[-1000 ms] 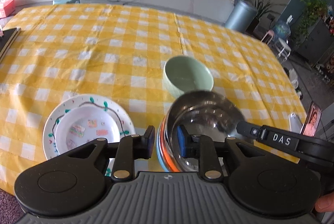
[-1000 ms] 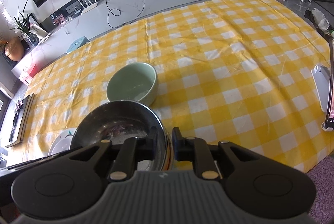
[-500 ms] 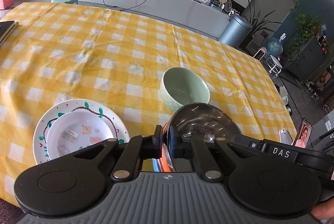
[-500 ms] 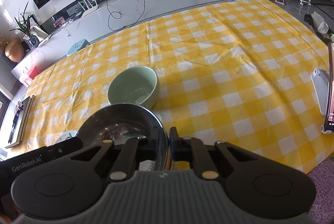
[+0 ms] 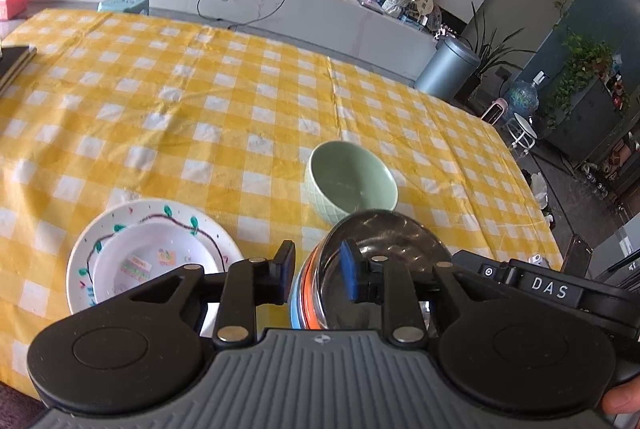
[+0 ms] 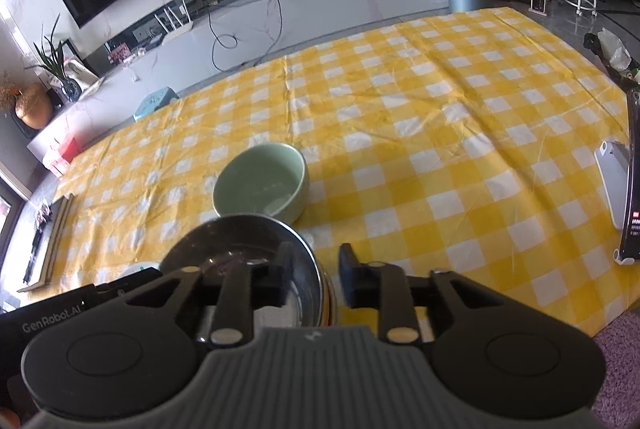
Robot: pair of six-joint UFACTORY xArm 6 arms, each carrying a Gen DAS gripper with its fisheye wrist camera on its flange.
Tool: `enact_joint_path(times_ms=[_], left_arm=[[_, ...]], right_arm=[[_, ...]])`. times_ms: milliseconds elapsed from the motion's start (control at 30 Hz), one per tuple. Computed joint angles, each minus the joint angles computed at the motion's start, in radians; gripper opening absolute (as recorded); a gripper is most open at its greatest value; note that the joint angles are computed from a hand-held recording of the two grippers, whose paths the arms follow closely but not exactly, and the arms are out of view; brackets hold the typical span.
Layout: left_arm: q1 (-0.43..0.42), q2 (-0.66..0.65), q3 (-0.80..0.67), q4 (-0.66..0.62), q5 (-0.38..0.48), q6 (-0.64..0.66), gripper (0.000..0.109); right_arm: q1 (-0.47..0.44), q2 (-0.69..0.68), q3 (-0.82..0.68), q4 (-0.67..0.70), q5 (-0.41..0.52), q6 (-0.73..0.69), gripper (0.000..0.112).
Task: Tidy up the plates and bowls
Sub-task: 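Open the right gripper and move it to the pale green bowl, then close the right gripper on the pale green bowl rim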
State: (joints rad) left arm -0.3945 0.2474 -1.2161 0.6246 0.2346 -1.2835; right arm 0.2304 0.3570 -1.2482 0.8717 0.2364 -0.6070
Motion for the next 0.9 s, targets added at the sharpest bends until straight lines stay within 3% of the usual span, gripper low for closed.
enact_joint_path(times_ms=[33, 167, 300, 433, 467, 500, 567, 633, 767, 900], left_arm=[[0.000, -0.003, -0.005, 0.034, 0.008, -0.019, 0.032], [-0.001, -0.008, -0.026, 0.115, 0.018, -0.055, 0.049], [-0.005, 0.001, -0.067, 0.169, 0.054, -0.056, 0.057], [-0.012, 0.020, -0.121, 0.191, 0.112, 0.003, 0.058], [-0.011, 0.025, -0.132, 0.181, 0.115, 0.028, 0.058], [-0.007, 0.030, -0.142, 0.167, 0.110, 0.051, 0.058], [-0.001, 0.046, -0.167, 0.099, 0.110, 0.118, 0.058], [0.004, 0.068, -0.198, 0.005, 0.114, 0.205, 0.058], [0.013, 0.123, -0.257, -0.292, 0.108, 0.453, 0.061], [0.019, 0.191, -0.349, -0.432, 0.167, 0.595, 0.067]], right_arm=[[0.002, -0.004, 0.000, 0.034, -0.005, -0.033, 0.030], [0.017, -0.017, -0.003, 0.161, -0.044, -0.186, 0.052], [0.025, -0.013, -0.019, 0.243, -0.071, -0.276, 0.065], [0.024, 0.001, -0.040, 0.204, -0.094, -0.230, 0.068], [0.023, 0.002, -0.036, 0.132, -0.108, -0.159, 0.079], [0.025, 0.006, -0.036, 0.102, -0.134, -0.124, 0.083], [0.027, 0.016, -0.049, 0.111, -0.162, -0.135, 0.083], [0.012, 0.032, -0.069, 0.010, -0.129, -0.045, 0.083], [-0.034, 0.095, -0.165, -0.208, 0.011, 0.188, 0.083], [-0.058, 0.172, -0.277, -0.322, 0.115, 0.309, 0.083]])
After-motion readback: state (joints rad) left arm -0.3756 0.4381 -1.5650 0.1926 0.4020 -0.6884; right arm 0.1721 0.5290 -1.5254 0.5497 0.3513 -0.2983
